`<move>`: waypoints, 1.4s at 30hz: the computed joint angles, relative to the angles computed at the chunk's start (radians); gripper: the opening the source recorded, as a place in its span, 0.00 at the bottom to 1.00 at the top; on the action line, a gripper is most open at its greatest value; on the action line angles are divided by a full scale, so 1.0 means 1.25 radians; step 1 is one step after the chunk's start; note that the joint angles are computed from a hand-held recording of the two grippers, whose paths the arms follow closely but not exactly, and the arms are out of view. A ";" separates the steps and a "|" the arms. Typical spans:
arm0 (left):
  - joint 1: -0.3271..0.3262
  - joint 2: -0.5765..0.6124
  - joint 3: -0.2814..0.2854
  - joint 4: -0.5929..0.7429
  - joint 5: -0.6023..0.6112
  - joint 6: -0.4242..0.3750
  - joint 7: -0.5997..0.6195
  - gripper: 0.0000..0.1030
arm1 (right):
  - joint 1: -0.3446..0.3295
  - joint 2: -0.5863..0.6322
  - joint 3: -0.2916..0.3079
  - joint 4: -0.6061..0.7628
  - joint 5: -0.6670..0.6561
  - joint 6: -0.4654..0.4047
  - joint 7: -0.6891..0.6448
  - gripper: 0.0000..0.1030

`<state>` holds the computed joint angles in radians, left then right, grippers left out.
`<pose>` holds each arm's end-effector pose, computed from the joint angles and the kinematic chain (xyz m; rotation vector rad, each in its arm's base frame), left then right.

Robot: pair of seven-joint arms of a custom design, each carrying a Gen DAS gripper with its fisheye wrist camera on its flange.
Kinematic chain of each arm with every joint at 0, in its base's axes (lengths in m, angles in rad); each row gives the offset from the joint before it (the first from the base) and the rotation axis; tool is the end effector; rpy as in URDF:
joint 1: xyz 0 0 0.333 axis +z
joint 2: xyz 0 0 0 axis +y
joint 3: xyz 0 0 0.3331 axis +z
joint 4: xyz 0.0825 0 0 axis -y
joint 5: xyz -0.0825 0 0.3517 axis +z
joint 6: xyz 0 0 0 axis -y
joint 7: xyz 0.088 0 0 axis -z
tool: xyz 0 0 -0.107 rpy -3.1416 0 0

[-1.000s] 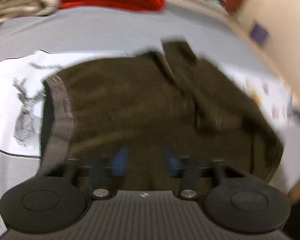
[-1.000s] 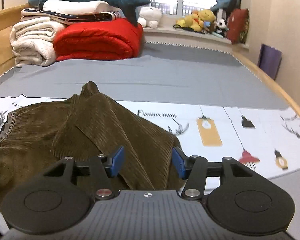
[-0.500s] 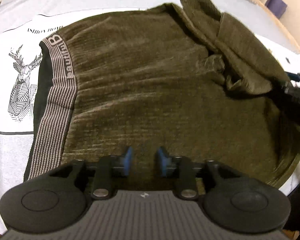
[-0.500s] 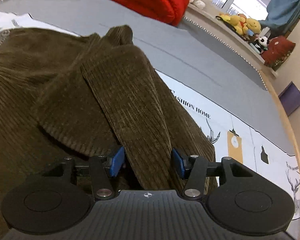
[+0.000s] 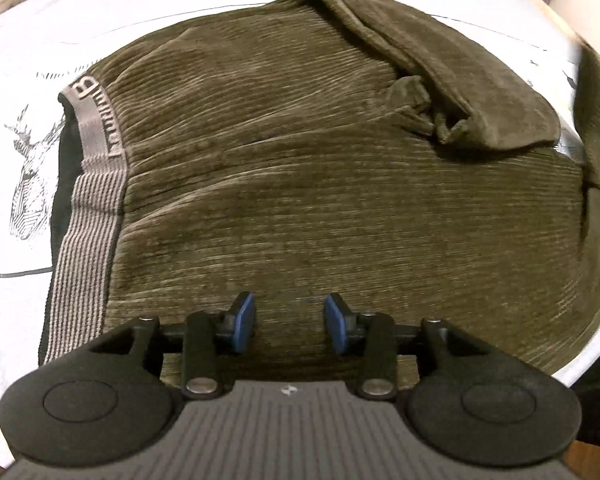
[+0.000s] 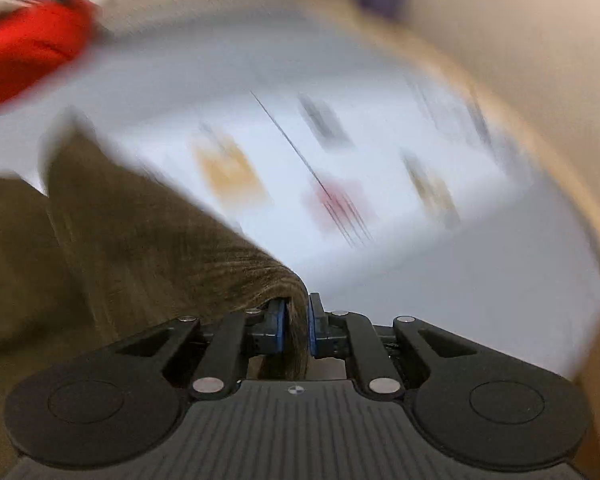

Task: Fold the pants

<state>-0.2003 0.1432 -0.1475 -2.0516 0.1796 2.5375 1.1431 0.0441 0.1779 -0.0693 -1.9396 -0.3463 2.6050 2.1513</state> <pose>0.5469 -0.1971 0.4419 -1.9923 2.0844 -0.4028 0.6107 -0.0058 0.4797 -1.5937 2.2703 -0.6517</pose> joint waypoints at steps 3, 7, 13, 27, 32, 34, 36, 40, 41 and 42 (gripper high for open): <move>-0.005 -0.001 -0.002 0.001 0.006 0.005 -0.002 0.51 | -0.057 -0.016 -0.005 -0.023 0.153 -0.123 -0.051 0.12; -0.007 0.004 0.000 0.006 0.008 0.005 -0.014 0.53 | -0.098 -0.086 -0.019 -0.125 0.251 0.022 -0.084 0.34; -0.012 0.016 0.002 0.022 0.019 -0.009 -0.022 0.54 | -0.108 -0.124 -0.040 -0.195 0.134 0.208 0.002 0.42; -0.014 0.032 0.010 0.036 0.023 -0.021 -0.030 0.55 | -0.109 0.057 0.047 0.010 0.331 0.170 -0.382 0.62; -0.012 0.035 0.014 0.039 0.027 -0.029 -0.044 0.55 | -0.086 0.074 0.018 0.023 0.269 0.190 -0.343 0.04; -0.010 0.039 0.013 0.041 0.021 -0.034 -0.044 0.55 | -0.066 0.062 -0.023 0.007 0.229 0.223 -0.248 0.05; -0.010 0.046 0.014 0.050 0.021 -0.040 -0.044 0.55 | -0.008 0.038 -0.125 -0.015 0.095 0.245 -0.045 0.04; -0.014 0.047 0.014 0.055 0.026 -0.027 -0.051 0.55 | 0.083 0.002 -0.292 -0.022 -0.178 0.097 0.364 0.02; -0.014 0.047 0.013 0.055 0.024 -0.024 -0.047 0.55 | 0.075 -0.005 -0.296 -0.023 -0.172 0.033 0.409 0.02; -0.015 0.044 0.011 0.053 0.023 -0.021 -0.043 0.55 | 0.069 -0.011 -0.301 -0.024 -0.175 -0.037 0.464 0.01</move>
